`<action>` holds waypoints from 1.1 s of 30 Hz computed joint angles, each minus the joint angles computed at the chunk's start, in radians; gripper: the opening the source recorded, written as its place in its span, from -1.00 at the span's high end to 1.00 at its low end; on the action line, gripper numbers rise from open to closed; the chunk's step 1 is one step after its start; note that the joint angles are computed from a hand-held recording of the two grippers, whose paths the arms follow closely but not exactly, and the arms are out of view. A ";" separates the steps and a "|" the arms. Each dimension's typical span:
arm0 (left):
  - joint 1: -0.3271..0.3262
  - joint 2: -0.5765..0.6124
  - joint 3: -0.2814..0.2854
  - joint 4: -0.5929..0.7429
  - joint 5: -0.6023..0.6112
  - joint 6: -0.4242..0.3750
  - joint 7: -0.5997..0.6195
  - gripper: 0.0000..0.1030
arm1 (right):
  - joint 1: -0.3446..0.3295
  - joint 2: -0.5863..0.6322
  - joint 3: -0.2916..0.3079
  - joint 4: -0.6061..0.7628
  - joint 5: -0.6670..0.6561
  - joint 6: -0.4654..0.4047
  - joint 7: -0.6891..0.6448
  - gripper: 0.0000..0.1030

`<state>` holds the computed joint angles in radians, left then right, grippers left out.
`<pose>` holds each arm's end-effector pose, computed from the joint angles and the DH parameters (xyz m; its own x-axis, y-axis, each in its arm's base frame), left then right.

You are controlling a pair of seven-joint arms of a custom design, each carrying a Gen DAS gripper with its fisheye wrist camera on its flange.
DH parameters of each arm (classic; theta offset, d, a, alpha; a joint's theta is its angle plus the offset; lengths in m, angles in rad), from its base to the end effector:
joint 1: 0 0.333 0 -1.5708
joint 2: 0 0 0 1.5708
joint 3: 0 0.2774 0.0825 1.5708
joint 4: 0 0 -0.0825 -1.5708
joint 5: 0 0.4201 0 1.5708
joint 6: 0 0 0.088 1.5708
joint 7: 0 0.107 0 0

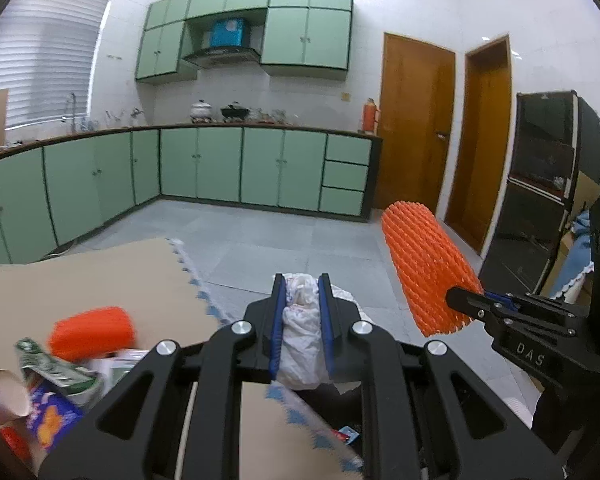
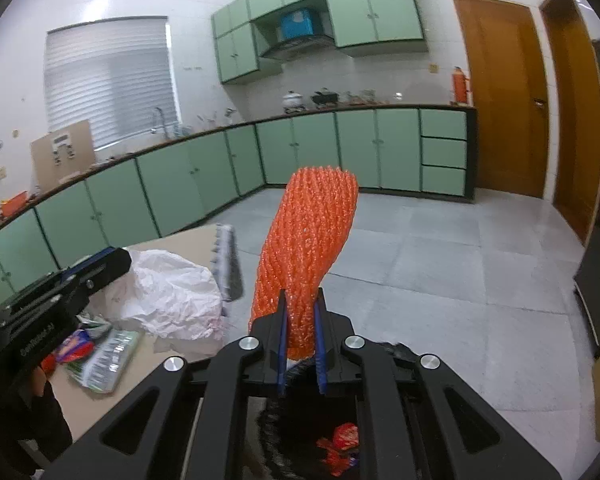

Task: Collect trash
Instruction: 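Carry the orange foam net and white tissue toward the black bin, then open both tools over the black bin to drop the net and tissue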

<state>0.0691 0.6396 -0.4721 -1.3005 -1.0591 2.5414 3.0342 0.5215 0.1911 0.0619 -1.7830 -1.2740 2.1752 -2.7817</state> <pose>0.7520 -0.2105 0.4234 -0.8400 -0.5345 0.0937 -0.2705 0.2629 -0.9261 0.5808 0.3374 0.4380 -0.5309 -0.8330 -0.1557 -0.3128 0.3633 -0.8776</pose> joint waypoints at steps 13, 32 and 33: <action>-0.172 0.177 0.031 0.156 0.303 0.029 -0.197 0.68 | -0.078 -0.048 -0.003 -0.162 0.111 0.060 0.079 0.78; -0.241 0.367 0.040 0.443 0.580 -0.104 -0.474 0.05 | -0.136 -0.069 -0.022 -0.265 0.209 0.168 0.141 0.08; -0.231 0.357 0.033 0.431 0.571 -0.101 -0.469 0.04 | -0.133 -0.073 -0.018 -0.263 0.207 0.153 0.145 0.05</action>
<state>-0.1624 0.9963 -0.4391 -0.8699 -0.4878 2.4401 2.5655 0.3885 0.1183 0.0439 -2.0461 -1.0665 2.3282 -2.6365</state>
